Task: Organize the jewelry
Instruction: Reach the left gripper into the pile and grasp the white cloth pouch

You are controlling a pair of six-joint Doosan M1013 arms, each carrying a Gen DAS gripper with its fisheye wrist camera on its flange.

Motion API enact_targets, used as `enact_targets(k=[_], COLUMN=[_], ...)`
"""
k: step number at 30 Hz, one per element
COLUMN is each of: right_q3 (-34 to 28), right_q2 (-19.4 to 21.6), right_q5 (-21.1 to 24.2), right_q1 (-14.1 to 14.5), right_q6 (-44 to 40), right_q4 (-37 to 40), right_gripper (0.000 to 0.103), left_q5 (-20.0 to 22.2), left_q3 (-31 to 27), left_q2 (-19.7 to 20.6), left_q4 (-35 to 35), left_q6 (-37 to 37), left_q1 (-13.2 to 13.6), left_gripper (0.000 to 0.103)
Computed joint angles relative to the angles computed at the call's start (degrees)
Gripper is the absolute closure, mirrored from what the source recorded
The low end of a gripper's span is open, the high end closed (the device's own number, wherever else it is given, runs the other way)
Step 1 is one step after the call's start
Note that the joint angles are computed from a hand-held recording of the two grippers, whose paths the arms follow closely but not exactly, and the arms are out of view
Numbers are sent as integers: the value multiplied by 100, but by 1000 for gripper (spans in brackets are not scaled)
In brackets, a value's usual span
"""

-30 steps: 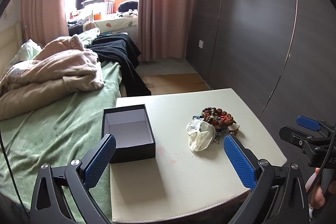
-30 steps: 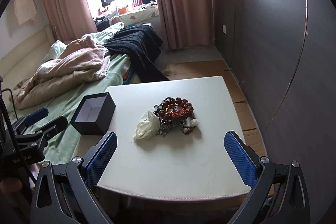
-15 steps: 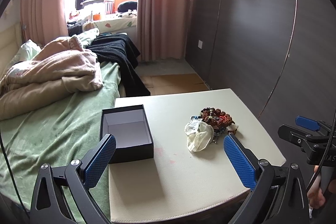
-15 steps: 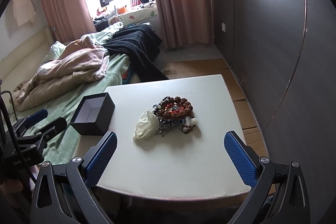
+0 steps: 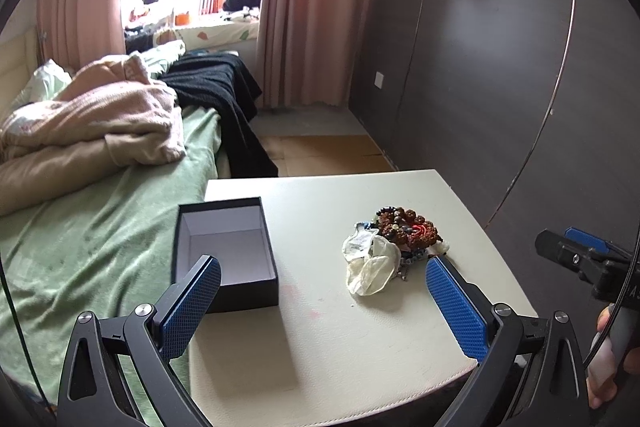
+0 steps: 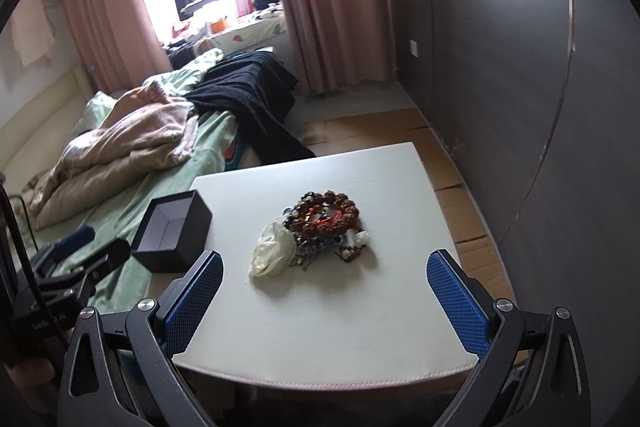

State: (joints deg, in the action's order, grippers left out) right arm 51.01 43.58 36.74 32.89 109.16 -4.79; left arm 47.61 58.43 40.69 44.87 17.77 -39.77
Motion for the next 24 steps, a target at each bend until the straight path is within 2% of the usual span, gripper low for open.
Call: enact_targets(k=[7,14,17,20,24], right_q3=[-226,-562,-669,-832,-1144], right_q2=[154,360,435,552,774], right_q5=[135,365,431,578,832], right_q1=[-97,-163,-213,-278,-370], right_q6=[538,831,932,1056,1069], right_q4=[75,230,420,688,1185], right_gripper=[0,0,0,1,7], left_q5=[-102,-26,-48,126,463], left_q3=[-237,-807,-1003,-1267,-1712], left_q2=[166,578,733,899,1164], left_q4=[-460,-1368,-1810,-2071,-2287], left_q6=[328,1111,1421,1634,1915], left_q1=[87,218,280,302,313], left_gripper=[7,28,30,33,35])
